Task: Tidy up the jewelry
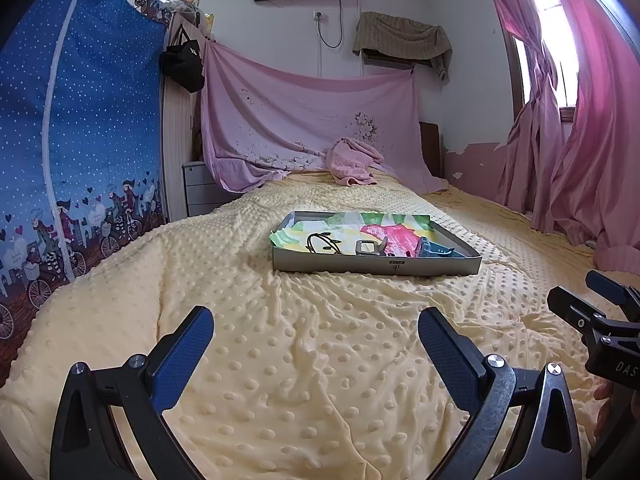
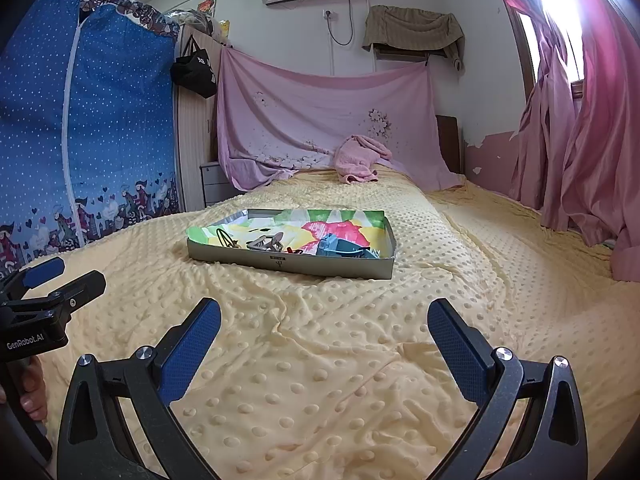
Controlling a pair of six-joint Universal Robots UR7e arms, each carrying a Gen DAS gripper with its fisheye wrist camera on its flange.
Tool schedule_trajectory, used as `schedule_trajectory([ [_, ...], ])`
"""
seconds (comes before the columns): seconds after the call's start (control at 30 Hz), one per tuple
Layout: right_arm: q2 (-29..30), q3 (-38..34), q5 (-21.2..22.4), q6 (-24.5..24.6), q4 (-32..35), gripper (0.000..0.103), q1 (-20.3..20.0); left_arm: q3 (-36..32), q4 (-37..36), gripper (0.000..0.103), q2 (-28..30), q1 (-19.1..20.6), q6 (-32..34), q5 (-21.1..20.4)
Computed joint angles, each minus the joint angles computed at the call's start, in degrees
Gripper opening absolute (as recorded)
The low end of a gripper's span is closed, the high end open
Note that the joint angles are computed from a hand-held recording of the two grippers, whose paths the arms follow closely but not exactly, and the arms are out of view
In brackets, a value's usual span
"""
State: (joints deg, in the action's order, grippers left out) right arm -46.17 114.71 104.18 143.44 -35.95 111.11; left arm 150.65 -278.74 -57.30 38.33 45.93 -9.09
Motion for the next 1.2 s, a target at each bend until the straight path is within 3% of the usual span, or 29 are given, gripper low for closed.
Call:
schedule_trajectory([
  [0.23, 0.03, -0.1, -0.04, -0.13, 0.17, 0.102, -0.02, -0.82, -2.85, 0.103, 0.03, -0.59, 3.9, 0.44],
  [1.2, -0.03, -0.04, -0.05, -0.09, 0.17, 0.102, 0.0, -1.23, -3.93, 0.103, -0.13, -0.79, 5.45, 0.48],
])
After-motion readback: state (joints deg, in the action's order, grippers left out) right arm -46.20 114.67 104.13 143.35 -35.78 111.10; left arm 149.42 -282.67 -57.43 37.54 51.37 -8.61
